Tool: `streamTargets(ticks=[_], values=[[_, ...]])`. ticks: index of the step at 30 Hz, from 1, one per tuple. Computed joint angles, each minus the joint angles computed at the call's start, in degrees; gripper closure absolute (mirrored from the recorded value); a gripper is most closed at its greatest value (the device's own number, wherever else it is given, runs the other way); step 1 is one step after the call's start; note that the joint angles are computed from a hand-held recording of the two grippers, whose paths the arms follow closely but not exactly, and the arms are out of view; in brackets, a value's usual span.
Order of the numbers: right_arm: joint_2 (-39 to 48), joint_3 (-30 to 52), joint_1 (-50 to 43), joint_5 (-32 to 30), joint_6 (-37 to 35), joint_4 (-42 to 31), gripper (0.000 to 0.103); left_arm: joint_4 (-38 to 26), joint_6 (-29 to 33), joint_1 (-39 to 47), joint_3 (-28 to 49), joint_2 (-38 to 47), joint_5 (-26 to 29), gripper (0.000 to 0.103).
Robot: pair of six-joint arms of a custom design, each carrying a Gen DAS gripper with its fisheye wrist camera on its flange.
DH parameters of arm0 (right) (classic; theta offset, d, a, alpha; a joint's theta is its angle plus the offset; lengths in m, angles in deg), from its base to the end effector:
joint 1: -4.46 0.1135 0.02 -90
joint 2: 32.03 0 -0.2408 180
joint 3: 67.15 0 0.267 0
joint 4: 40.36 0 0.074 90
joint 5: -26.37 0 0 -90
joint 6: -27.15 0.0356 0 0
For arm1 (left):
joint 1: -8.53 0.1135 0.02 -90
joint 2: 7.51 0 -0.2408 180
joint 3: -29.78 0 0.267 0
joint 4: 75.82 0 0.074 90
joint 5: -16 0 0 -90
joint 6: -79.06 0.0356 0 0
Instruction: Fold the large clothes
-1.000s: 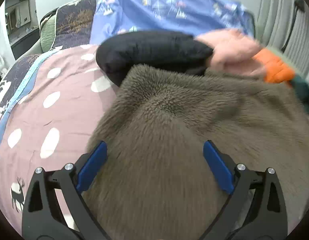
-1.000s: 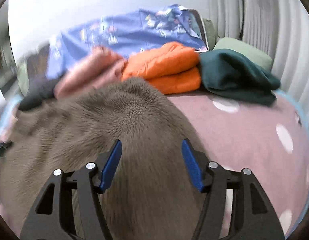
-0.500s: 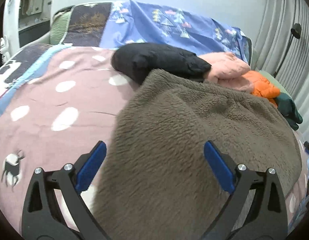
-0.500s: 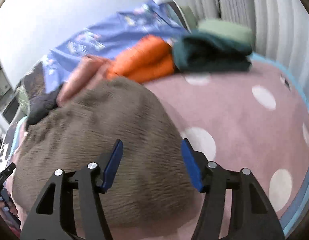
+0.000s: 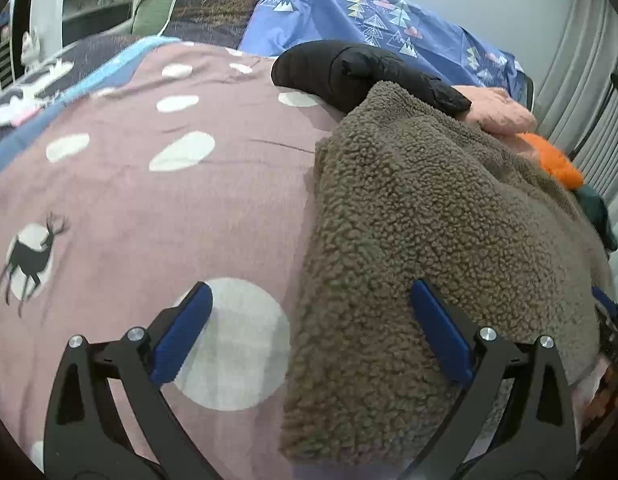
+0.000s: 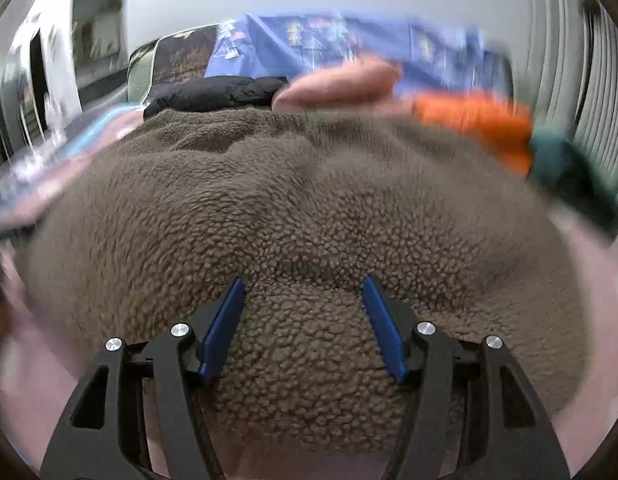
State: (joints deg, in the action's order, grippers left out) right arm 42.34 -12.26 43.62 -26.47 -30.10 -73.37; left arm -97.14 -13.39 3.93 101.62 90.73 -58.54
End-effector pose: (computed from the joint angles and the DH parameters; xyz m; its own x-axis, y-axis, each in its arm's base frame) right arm 0.2223 0.1533 0.1752 -0.6353 0.0386 -0.7713 0.1493 0.9860 -0.0736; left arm 0.3646 -0.0389 0.1530 -0.7478 0.0188 -0.6637 0.2243 0.9480 -0.2258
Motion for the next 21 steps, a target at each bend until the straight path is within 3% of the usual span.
streamTargets(ticks=[4, 10, 14, 16, 19, 21], values=[[-5.0, -1.0, -5.6, -9.6, 0.2, -0.5, 0.042, -0.3, -0.6, 2.0, 1.1, 1.9, 5.0, 0.002], [-4.3, 6.2, -8.1, -12.9, -1.3, -4.9, 0.042, 2.0, -1.7, 2.7, 0.3, 2.7, 8.0, 0.002], [5.9, 19.6, -11.5, -12.0, -8.5, -2.9, 0.043, 3.3, -1.9, 2.8, -0.9, 2.2, 8.4, 0.002], [12.3, 26.9, -14.1, -14.6, -10.1, -3.4, 0.043, 3.6, -2.1, 2.8, -1.2, 2.2, 8.6, 0.002], [25.4, 39.2, -18.7, -19.7, -8.0, -6.3, 0.043, 4.0, -2.2, 3.0, -1.4, 2.2, 9.0, 0.002], [38.1, 48.8, -21.6, -21.6, -6.3, -12.9, 0.043, 4.2, -2.0, 3.2, -1.5, 2.2, 9.3, 0.002]])
